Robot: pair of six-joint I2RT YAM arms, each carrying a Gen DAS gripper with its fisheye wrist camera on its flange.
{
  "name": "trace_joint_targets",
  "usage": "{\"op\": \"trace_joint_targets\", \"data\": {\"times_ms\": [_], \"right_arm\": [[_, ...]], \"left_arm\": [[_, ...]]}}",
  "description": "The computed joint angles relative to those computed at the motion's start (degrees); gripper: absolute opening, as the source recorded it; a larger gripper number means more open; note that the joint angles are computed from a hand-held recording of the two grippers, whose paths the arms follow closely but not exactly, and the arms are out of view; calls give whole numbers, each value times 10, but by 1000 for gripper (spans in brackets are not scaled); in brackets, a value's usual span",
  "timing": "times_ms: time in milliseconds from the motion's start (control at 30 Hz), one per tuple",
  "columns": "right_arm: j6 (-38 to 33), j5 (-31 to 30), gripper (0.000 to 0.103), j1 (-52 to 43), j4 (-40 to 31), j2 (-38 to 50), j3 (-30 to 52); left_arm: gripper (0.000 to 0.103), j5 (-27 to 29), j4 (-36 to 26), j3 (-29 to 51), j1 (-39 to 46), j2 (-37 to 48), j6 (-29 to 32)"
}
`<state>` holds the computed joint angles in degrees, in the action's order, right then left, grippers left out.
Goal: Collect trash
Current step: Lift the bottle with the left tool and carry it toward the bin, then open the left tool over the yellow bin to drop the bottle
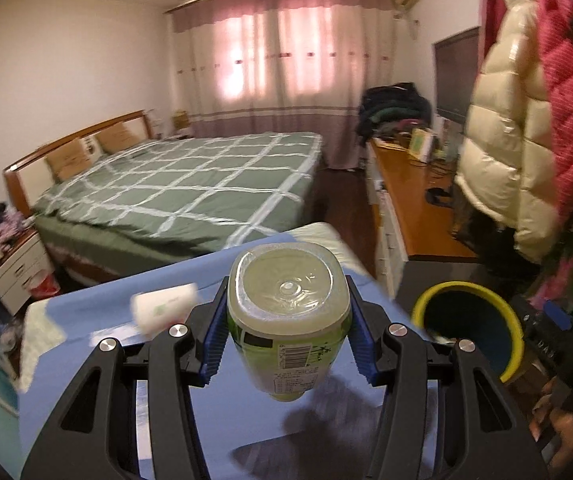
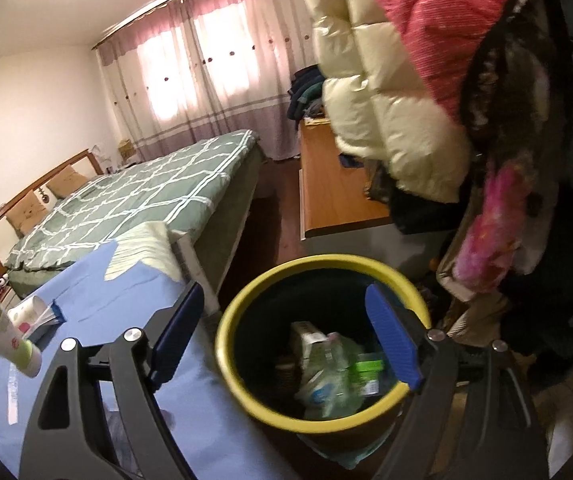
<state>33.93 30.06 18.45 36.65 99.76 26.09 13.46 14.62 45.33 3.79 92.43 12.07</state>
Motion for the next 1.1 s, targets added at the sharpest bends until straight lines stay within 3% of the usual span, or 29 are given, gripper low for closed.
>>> {"op": "trace_joint_targets", "data": {"times_ms": [267, 500, 733, 833, 933, 1100], "right_arm": [[-35, -44, 79, -105, 59, -13, -63], [-53, -91, 79, -185, 98, -9, -94], [-53, -105, 79, -211, 119, -3, -106], [-52, -104, 80, -209, 129, 8, -107], [-49, -109, 80, -207, 130, 16, -104], [-47, -110, 80, -187, 117, 23, -91]], "left_arm": [[52, -40, -22, 60, -162, 58, -42], [52, -82, -26, 156, -272, 178, -75], [53, -88, -64, 242, -314, 285, -103], [81, -108, -42, 222, -315, 285, -109], [84, -121, -5, 176, -305, 253, -100], [89, -88, 21, 97, -243, 171, -96]]}}
